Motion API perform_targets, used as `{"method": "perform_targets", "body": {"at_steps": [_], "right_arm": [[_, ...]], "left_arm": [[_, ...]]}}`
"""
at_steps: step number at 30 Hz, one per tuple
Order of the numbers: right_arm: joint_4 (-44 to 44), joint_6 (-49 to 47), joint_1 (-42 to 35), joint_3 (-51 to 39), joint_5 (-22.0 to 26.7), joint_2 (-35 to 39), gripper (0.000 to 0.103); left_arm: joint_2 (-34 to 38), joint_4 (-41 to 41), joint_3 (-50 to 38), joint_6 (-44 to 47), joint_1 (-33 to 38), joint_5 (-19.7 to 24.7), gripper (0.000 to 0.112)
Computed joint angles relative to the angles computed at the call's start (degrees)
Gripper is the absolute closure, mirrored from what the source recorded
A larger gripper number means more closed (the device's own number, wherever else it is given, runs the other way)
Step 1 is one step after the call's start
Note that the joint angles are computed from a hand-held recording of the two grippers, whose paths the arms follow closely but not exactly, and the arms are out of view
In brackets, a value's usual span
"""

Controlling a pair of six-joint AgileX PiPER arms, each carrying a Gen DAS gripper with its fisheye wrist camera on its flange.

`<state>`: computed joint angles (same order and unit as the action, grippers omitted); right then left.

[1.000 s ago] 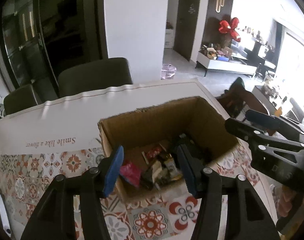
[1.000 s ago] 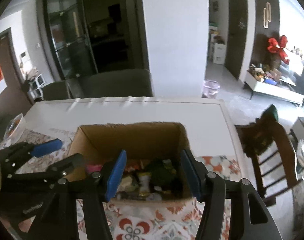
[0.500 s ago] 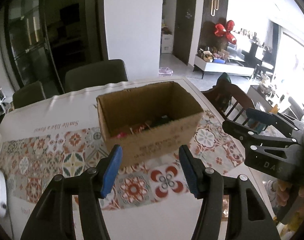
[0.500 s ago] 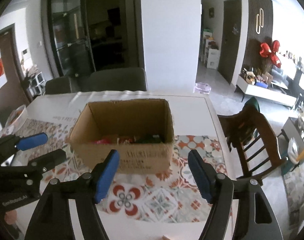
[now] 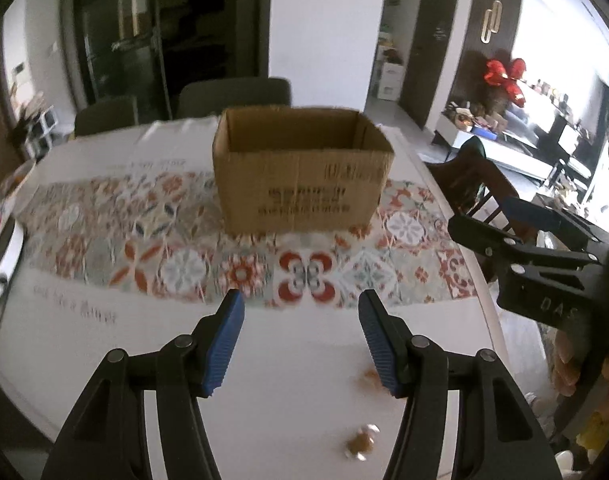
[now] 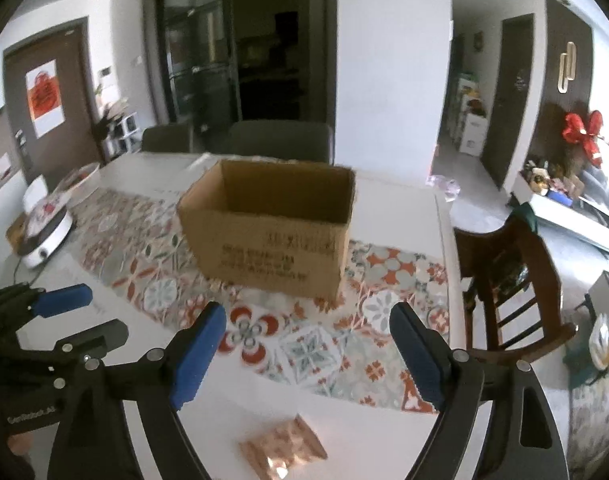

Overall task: Organize snacks
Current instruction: 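Move both tools toward the gold chocolate and tan biscuit pack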

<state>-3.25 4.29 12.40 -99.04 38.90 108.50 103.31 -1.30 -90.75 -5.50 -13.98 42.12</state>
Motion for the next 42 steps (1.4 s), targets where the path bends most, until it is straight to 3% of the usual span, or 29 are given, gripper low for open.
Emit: {"method": "perform_targets", "body": {"at_steps": [10,16,21,26,29,31,42], "right_arm": [[12.3,-13.9,-2.1,15.1,-4.5,-4.7,0.018],[16.3,-21.4,-3.2,17.4,0.0,-3.0,0.018],[18.5,-25.8,-3.9,20.8,-0.2,-2.3,0.018],[18.2,-30.1,-4.1,18.7,3.8,1.2,0.018],[16.0,-30.0,-3.6,16.9,4.9,2.7,0.008],[14.6,-30.1,-2.9,15.3,5.7,3.9,0.008],[13.8,-30.8,-2.5,3.0,14.7,13.4,0.005]], "left_arm": [[-7.1,10.8,15.4,-11.9,-6.3,-2.7,0.054],[-6.9,7.6,19.6,-11.8,-8.4,-1.8,0.054],[-4.6,2.8,21.3,-8.6,-8.5,-1.4,0.054],[-1.2,-1.5,21.1,-6.7,-8.2,0.5,0.054],[0.4,-5.2,20.8,-4.8,-7.4,1.2,0.054],[1.6,-7.5,20.4,-3.1,-7.0,1.4,0.054],[7.4,-7.8,16.4,-4.2,-8.1,1.3,0.054]]}}
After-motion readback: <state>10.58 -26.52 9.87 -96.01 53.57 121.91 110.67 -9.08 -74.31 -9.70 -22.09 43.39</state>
